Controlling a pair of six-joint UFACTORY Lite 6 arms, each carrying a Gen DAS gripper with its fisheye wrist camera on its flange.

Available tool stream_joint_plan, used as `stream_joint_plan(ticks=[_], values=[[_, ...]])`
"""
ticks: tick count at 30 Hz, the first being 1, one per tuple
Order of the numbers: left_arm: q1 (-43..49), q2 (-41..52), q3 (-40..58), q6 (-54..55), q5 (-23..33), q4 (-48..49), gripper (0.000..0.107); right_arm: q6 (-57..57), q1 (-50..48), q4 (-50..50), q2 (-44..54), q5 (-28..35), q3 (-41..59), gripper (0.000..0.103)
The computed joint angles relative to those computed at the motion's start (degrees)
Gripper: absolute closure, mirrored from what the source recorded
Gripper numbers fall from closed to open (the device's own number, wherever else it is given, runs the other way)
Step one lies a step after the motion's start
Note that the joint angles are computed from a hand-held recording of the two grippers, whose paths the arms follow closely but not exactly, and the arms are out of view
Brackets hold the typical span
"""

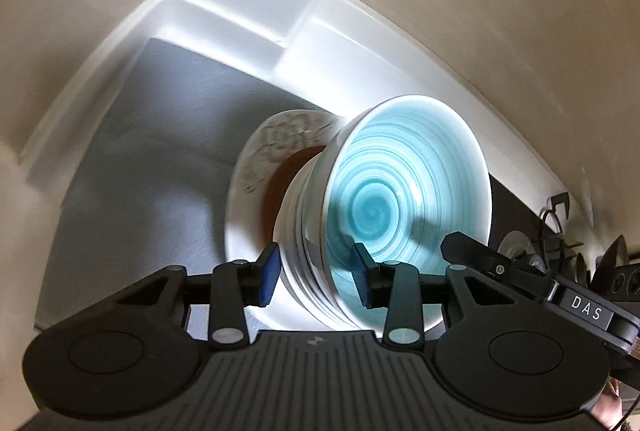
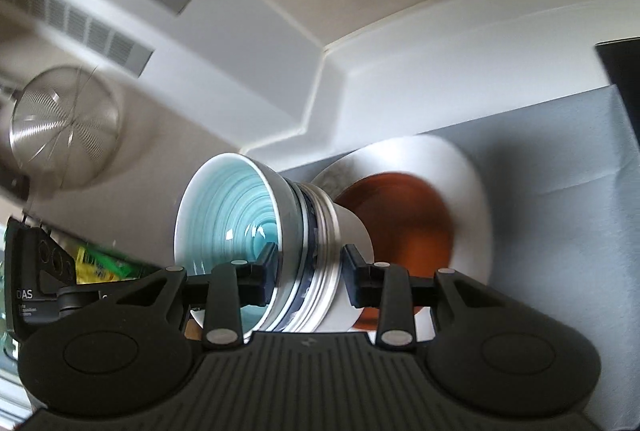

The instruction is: Organize plates and bowls

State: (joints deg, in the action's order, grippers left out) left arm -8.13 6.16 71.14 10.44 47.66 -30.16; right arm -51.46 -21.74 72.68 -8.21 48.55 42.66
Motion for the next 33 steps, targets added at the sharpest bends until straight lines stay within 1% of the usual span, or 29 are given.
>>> stream_joint_plan(ticks=[3, 7, 9, 12, 17, 19, 22, 24, 25, 26, 27, 29, 30, 31, 32, 33], values=[[-1.87, 4.88, 3.39, -0.01, -1.01, -0.63, 0.069, -3.58, -2.47, 1.50, 2.87, -0.02, 0.25, 0.065], [-3.04, 8.94, 4.74, 0.58, -3.31, -1.83, 0.068, -9.08, -4.61, 3.74, 7.17, 0.06, 1.08, 0.064], [-3.44, 10.62, 6.18, 0.39, -3.28, -0.70, 0.067, -10.88, -4.63, 5.31, 9.11, -0.77, 1.24, 0.064], [-4.24, 11.09, 6.27, -0.68, -4.11, 0.62, 0.067, -14.19, -4.57, 8.06, 11.05, -1.07, 0.47, 0.064], [-3.33, 12.47, 5.48, 2.84, -6.11, -1.40, 0.069, -21.15, -4.11, 13.78, 12.31, -0.68, -2.37, 0.065], [-3.98, 12.38, 4.29, 5.26, -7.79, -1.41, 0.065, -25.28, -5.13, 16.26, 13.41, 0.64, -3.83, 0.066], [-4.22, 11.67, 1.76, 10.53, -8.53, -3.88, 0.053, -27.65, -7.09, 16.92, 14.66, 1.79, -5.89, 0.066], [-4.55, 10.21, 0.36, 9.72, -8.02, -1.35, 0.036, -26.66, -9.56, 17.66, 14.01, 4.47, -7.91, 0.065], [-4.38, 7.79, -2.04, 9.83, -9.27, -1.07, 0.033, -25.19, -10.31, 17.12, 12.01, 4.50, -9.01, 0.059], [-4.02, 4.81, -4.78, 9.74, -10.86, -0.75, 0.029, -23.86, -11.08, 15.65, 8.94, 4.06, -10.26, 0.050], [-3.71, 1.25, -7.45, 8.90, -12.14, 0.32, 0.024, -22.11, -11.72, 13.39, 5.06, 3.25, -11.50, 0.047], [-3.54, -6.59, -11.81, 4.49, -12.74, 5.04, 0.023, -16.34, -14.05, 6.52, -4.69, 2.43, -14.12, 0.036], [-4.19, -10.82, -13.61, 0.27, -12.49, 9.33, 0.023, -11.97, -15.53, 1.88, -10.26, 2.54, -15.07, 0.033], [-5.36, -15.27, -15.05, -4.81, -11.55, 14.13, 0.023, -7.24, -17.55, -3.55, -16.14, 3.84, -15.68, 0.028], [-6.65, -19.88, -16.19, -8.46, -9.97, 17.35, 0.023, -2.31, -19.71, -9.24, -22.13, 6.16, -15.60, 0.021], [-8.31, -24.11, -16.65, -11.87, -7.78, 20.01, 0.023, 2.44, -22.12, -14.78, -28.04, 9.08, -15.08, 0.018]])
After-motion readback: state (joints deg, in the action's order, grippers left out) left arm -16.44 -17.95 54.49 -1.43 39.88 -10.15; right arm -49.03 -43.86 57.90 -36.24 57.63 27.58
